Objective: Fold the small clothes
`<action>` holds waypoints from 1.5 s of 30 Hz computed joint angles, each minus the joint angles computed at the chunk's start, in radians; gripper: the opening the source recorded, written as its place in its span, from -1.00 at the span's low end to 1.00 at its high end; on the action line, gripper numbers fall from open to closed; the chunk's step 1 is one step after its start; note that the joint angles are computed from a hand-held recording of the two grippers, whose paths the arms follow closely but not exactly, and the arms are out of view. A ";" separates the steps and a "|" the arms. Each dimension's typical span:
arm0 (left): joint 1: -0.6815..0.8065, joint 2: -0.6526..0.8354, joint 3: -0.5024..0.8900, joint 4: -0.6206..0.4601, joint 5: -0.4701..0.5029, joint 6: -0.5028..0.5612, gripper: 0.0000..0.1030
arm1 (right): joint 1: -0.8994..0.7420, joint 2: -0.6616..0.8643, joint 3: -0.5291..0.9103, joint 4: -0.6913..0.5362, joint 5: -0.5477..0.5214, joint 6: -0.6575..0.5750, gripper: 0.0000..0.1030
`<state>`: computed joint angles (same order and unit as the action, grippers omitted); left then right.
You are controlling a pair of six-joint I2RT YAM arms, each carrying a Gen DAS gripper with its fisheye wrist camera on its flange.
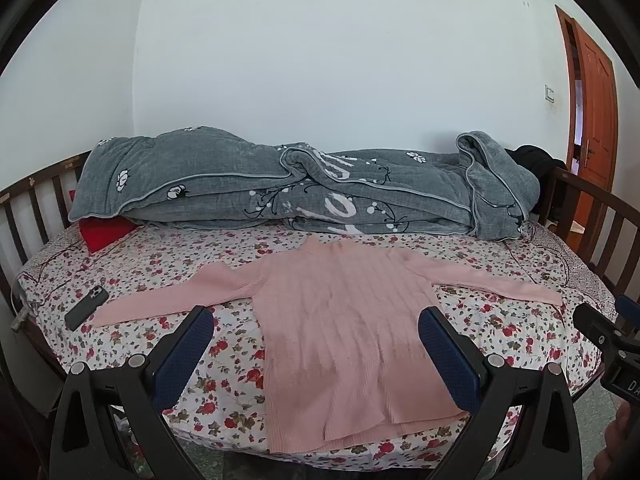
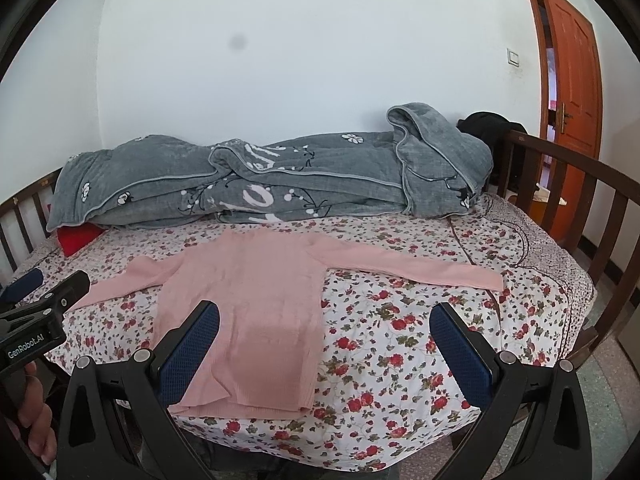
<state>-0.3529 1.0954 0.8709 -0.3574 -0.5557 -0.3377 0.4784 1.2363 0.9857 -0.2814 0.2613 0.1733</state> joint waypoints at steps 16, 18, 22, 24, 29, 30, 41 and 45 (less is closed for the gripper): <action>-0.009 -0.002 -0.005 0.001 -0.013 -0.012 1.00 | 0.003 -0.002 -0.005 0.009 -0.005 -0.001 1.00; -0.005 -0.004 -0.007 0.003 -0.005 -0.009 1.00 | 0.004 0.000 -0.011 0.019 -0.010 0.000 1.00; 0.012 -0.018 -0.029 0.038 0.010 0.012 1.00 | 0.013 0.010 -0.017 0.036 -0.003 -0.001 1.00; 0.027 -0.022 -0.042 0.059 0.028 0.018 1.00 | 0.016 0.013 -0.024 0.056 -0.005 0.000 1.00; 0.093 -0.008 -0.073 0.116 0.085 0.030 1.00 | 0.028 0.041 -0.039 0.117 -0.001 -0.014 1.00; 0.122 0.001 -0.080 0.130 0.117 0.036 1.00 | 0.032 0.055 -0.041 0.132 0.007 -0.017 1.00; 0.554 0.311 -0.171 0.424 0.552 0.091 0.96 | 0.021 0.336 -0.043 0.323 -0.007 0.008 1.00; 0.753 0.518 -0.148 0.546 0.748 0.109 0.79 | -0.009 0.437 -0.028 0.393 -0.053 0.074 0.99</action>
